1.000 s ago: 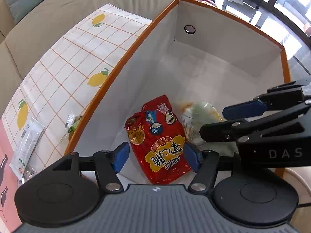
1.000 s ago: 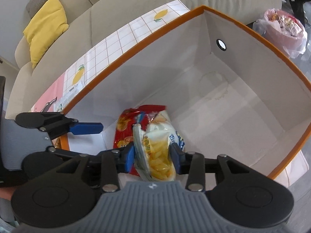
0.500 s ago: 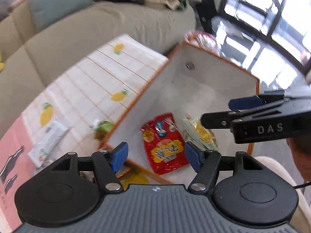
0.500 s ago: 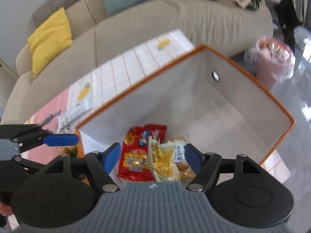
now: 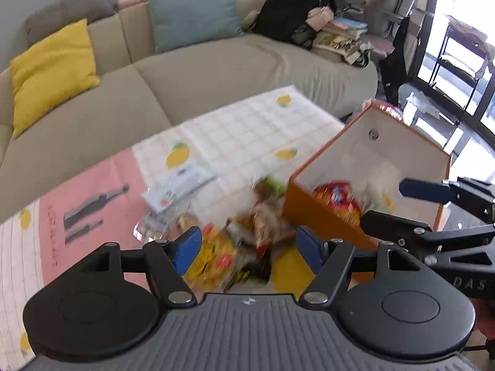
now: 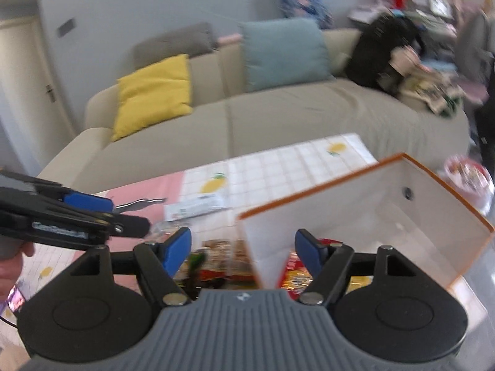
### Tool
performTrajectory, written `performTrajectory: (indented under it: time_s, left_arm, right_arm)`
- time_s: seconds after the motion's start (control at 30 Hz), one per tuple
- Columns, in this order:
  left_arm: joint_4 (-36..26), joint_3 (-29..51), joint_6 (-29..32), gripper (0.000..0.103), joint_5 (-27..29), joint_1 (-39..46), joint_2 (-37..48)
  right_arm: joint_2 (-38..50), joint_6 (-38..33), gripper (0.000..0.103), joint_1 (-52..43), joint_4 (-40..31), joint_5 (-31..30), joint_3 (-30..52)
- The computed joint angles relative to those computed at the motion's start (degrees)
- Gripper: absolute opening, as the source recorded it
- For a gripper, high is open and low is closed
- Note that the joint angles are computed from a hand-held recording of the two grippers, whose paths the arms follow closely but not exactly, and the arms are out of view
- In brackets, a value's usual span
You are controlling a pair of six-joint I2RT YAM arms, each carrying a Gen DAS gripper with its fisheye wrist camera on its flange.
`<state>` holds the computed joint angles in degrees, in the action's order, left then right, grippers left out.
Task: Organize snacks
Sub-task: 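Grasp the yellow puff bag with the left tool while the right tool grasps a dark snack pack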
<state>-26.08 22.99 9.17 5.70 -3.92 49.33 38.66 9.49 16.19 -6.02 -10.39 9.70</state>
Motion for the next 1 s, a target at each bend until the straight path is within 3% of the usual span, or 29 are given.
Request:
performTrajectory:
  time_s: [0.2,0.33,0.7,0.87,1.0]
  left_arm:
    - [3.2,-6.2,8.9,0.082,4.6,9.6,0.8]
    - [6.6,-9.1,18.2,0.082,8.4,16.5,4.7]
    - [37.4,-13.1,30.9,0.082,3.9,13.3,31.6]
    - [52.6,-14.4,35.1,0.082,0.1,10.7,42.8]
    - [59.4,-13.8,36.9,0.082,-0.3,9.9,49.0]
  right_arm:
    - [13.7,-0.9,0.072,18.3,14.1,12.1,-2.6]
    - [30.7,-4.1,0.068,20.5,26.8,12.5,-2.2]
    - [59.2,-11.4,0.062,20.9,44.3,9.5,3.2]
    - [67.6,-15.6,0.055,22.3,50.2,10.6,5.3]
    - [72.0,-17.7,0.054,23.4,54.0,12.3,6.8]
